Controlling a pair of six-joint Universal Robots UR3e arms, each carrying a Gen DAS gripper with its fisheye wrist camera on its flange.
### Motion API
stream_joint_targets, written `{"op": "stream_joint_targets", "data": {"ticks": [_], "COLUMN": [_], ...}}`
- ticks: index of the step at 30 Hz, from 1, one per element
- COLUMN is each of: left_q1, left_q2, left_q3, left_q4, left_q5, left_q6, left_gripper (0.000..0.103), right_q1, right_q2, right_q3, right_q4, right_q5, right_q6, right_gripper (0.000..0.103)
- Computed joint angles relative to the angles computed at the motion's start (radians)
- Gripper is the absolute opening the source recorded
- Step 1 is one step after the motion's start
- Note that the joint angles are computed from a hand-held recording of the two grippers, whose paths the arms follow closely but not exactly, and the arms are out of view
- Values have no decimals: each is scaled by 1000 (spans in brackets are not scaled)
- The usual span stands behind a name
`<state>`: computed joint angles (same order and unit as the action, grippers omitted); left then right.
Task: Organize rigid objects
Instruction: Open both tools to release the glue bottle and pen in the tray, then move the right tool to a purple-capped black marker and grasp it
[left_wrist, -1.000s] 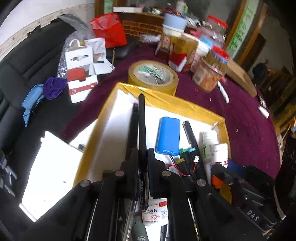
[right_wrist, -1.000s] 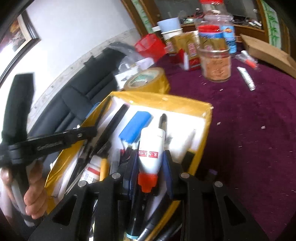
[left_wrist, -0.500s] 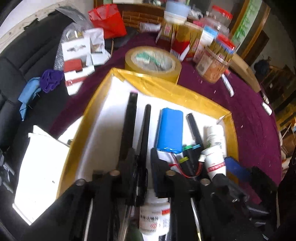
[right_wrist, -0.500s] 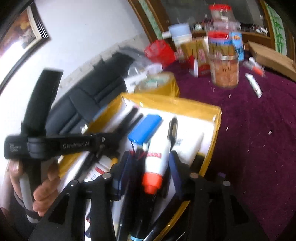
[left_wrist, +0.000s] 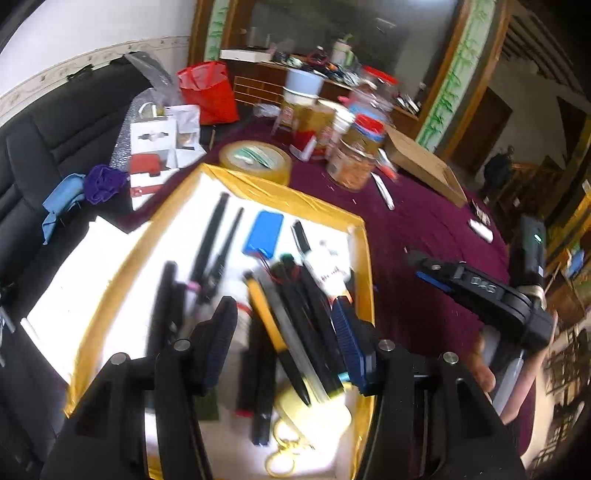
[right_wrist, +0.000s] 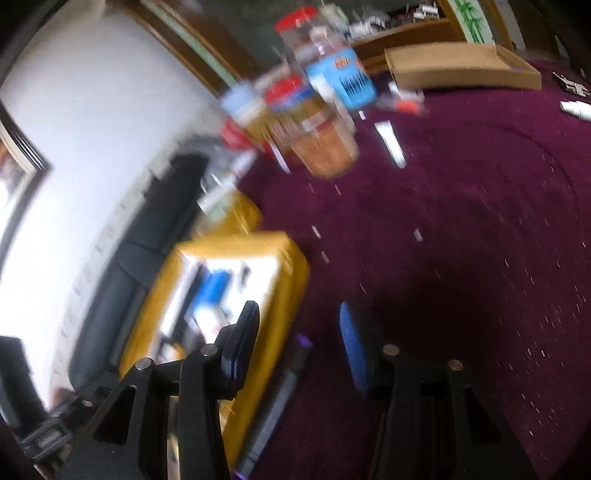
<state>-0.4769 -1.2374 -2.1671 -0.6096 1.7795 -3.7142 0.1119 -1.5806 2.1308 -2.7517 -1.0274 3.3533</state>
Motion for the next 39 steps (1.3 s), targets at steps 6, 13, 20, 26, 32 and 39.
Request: {"op": "stream_joint_targets", "data": {"ticks": [6,13,20,26,32,39], "left_q1": [-59,-46,-44,-68,-109,-168], "left_q2": [-30,-20,-23,-11,-18,-121], "left_q3": [22,-8,-23,-26,-23,27], "left_q4": [-12,-5,7,-2,0,46], "left_q5": [45,29,15,35,34,6], "left_q6": [-45,-63,-65,-94,-96,-96], "left_gripper": [52,52,52,52,52,52], "right_q1": [144,246,362,343,153,-28], "right_q2": [76,162,202,181,15,-110], "right_q3": [-106,-176,-209,-219,-65,95], "right_q4": [144,142,83,142,171,191], "right_q5": [-83,-201,-391,-367,-175,-92], "right_q6": [-88,-60,-49,-99,-124,-143], "right_gripper": [25,23,25,17,15,18]}}
